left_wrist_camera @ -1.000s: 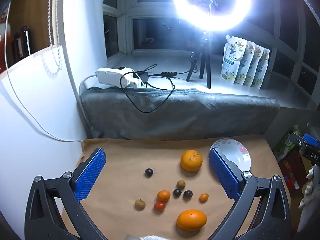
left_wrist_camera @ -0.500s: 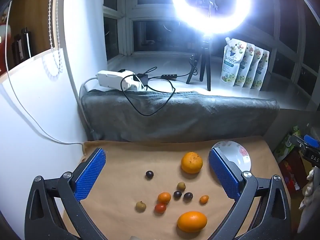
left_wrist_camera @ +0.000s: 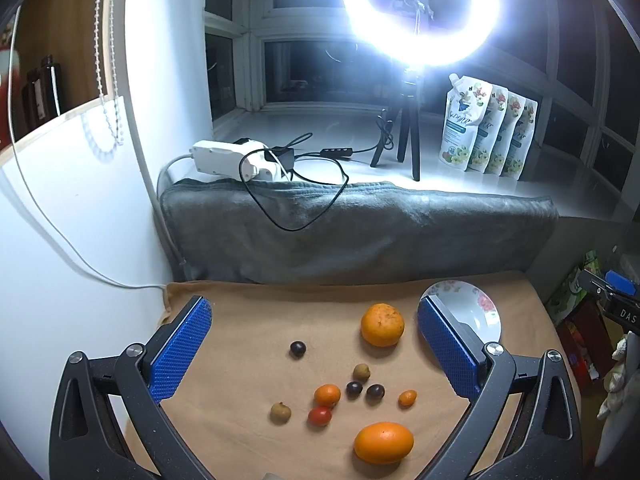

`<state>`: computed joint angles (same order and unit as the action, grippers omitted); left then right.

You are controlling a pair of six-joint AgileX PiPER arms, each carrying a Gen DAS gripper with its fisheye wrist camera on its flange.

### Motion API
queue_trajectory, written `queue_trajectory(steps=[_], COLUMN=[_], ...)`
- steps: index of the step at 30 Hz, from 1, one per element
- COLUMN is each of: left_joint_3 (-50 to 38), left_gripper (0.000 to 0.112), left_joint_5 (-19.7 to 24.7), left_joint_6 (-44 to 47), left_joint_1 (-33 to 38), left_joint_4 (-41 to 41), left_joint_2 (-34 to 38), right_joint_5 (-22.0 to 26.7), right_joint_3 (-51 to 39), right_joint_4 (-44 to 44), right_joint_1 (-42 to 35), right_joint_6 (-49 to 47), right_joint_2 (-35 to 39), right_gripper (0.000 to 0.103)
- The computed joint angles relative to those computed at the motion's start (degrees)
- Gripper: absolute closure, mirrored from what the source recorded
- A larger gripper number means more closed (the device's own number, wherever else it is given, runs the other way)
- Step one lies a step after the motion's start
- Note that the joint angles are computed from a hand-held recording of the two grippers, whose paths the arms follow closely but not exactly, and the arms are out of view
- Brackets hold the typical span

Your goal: Organize fruits

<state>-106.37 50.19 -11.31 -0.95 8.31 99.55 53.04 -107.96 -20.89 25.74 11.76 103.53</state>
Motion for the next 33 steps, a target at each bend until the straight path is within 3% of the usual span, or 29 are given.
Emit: queue_trajectory(steps=[33], left_joint_3=[-2.8], left_gripper=[0.010], left_joint_5=[0.5], left_joint_6=[0.9], left_joint_1=[0.0], left_joint_4=[-1.0], left_joint_2=[1.8], right_joint_5=[0.0], right_joint_3=[0.0], right_joint_4=[0.4], right_joint_1=[-0.1], right_joint_6=[-0.1], right_joint_2=[0.2], right_gripper=[0.005])
